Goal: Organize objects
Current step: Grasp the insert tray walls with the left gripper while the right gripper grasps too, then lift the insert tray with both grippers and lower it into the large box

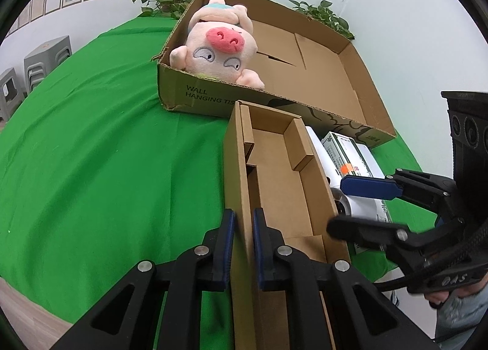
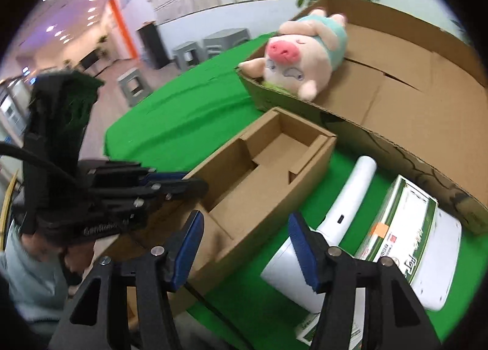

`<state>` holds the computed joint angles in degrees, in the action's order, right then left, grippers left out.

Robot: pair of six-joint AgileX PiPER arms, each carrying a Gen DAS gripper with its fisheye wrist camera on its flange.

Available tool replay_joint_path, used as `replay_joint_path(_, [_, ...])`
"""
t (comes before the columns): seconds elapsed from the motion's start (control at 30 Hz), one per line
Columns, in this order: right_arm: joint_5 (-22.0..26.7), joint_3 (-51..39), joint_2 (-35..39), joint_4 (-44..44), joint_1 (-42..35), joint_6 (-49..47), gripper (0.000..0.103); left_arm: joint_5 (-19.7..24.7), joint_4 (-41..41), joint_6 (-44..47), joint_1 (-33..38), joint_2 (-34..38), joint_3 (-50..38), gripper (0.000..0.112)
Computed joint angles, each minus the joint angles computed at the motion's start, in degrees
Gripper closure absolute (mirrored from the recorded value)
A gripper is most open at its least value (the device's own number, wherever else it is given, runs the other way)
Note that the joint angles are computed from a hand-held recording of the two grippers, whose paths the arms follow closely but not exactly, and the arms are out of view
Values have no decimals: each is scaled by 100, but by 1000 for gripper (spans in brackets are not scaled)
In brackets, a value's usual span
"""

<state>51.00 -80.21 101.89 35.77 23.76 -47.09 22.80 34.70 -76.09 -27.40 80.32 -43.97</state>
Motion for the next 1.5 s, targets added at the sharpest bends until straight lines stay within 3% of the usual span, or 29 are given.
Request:
replay_joint_path(0.03, [-140,70,-48,-61,39,218,50,38,29,-43,-24,-19,9,103])
replay_joint_path(0.1, [-517,272,-206,-412,187,659,69,119,158,-274,-118,-104,81,103])
replay_joint_path(0.17, [-322,220,-137,-431,223,806,85,188,263,-474,-192,-176,141,103])
replay_joint_path(0.33, [-616,453,-249,-720,522,1184,82,490,773,-1399,-560,-380,322,103])
replay_joint_path(0.57, [-677,595,-146,-738,644,1726,80,1352,1641,-3055,-1445,-498,442,103])
replay_joint_path(0.73, [-1041,959,-412,-728,800,1714,82,1759,1849,-3483,-1796,-688,530,103])
replay_joint_path(0.83, [-1159,1224,-615,-451,741,1518,83,2354,2079,-3515,-2202,-712,291,103])
replay_joint_path(0.97, [-1543,1663,-1208,72,546,1114,83,3073,2431,-3103,-2593,-564,-369,103])
replay_joint_path(1.07, [-1815,1674,-1635,548,220,747,85,3204,2614,-2255,-2475,-373,-1096,104])
replay_joint_path(1.27, [-2212,910,-1815,1004,-360,394,87,2549,2406,-146,-1562,288,-2878,104])
replay_joint_path(1.4, [-2117,-127,-1363,1006,-741,543,87,2001,1624,1425,-760,991,-4319,104])
replay_joint_path(1.5, [-1993,-1052,-825,628,-825,1000,87,1925,795,2596,-230,1577,-5433,104])
